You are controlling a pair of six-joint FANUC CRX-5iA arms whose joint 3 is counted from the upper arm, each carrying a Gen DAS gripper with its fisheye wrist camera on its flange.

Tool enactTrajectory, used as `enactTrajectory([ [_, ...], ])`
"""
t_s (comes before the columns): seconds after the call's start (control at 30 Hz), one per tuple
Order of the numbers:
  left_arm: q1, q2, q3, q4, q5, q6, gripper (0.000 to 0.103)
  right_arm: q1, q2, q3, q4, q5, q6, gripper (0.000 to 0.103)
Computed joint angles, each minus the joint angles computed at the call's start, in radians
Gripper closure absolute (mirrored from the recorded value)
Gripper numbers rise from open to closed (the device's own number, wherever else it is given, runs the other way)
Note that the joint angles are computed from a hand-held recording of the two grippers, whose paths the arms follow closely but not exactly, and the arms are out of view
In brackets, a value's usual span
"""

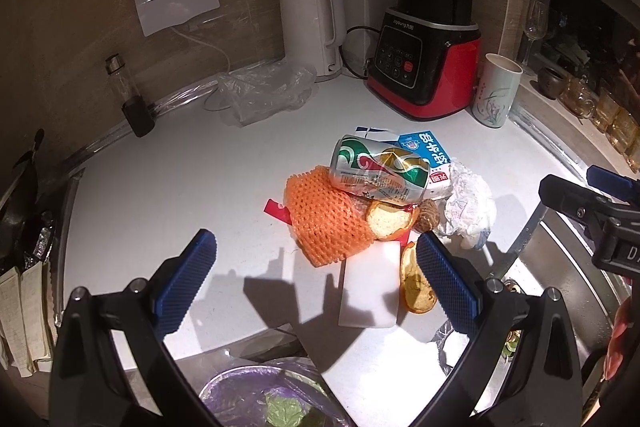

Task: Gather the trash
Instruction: 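Move both tools toward the trash pile on the counter, then grasp the crushed soda can with the right tool while the left tool grasps the orange foam net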

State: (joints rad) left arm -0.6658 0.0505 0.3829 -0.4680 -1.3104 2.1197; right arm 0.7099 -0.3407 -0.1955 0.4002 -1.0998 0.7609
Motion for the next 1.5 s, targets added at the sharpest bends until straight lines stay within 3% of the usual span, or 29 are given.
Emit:
enactTrajectory([
  [0.63, 0.055, 0.003, -0.05, 0.068, 0.071, -0.041, 0.007, -0.074, 0.073, 0.038, -0.078, 0.056, 0.086, 0.002],
  [0.87, 0.129, -0.008, -0.117, 0.154, 0.135, -0.075, 0.007, -0.153, 0.215, 0.124, -0.191, 0.079, 0.224, 0.002],
  [1.0, 0.167, 0.007, -0.132, 0.233, 0.182, -0.156, 0.007, -0.209, 0.318, 0.196, -0.256, 0.066, 0.302, 0.002],
  [1.13, 0.171, 0.054, -0.097, 0.259, 0.189, -0.218, 0.007, -0.235, 0.332, 0.225, -0.335, 0.087, 0.443, 0.002],
  [1.23, 0.191, 0.064, -0.093, 0.284, 0.183, -0.263, 0.007, -0.224, 0.362, 0.277, -0.382, 0.053, 0.629, 0.002],
  [1.3, 0.212, 0.036, -0.129, 0.298, 0.206, -0.295, 0.007, -0.199, 0.4, 0.311, -0.366, 0.041, 0.757, 0.002],
  [1.5, 0.313, -0.045, -0.255, 0.404, 0.251, -0.365, 0.007, -0.146, 0.533, 0.415, -0.304, -0.012, 0.954, 0.002],
])
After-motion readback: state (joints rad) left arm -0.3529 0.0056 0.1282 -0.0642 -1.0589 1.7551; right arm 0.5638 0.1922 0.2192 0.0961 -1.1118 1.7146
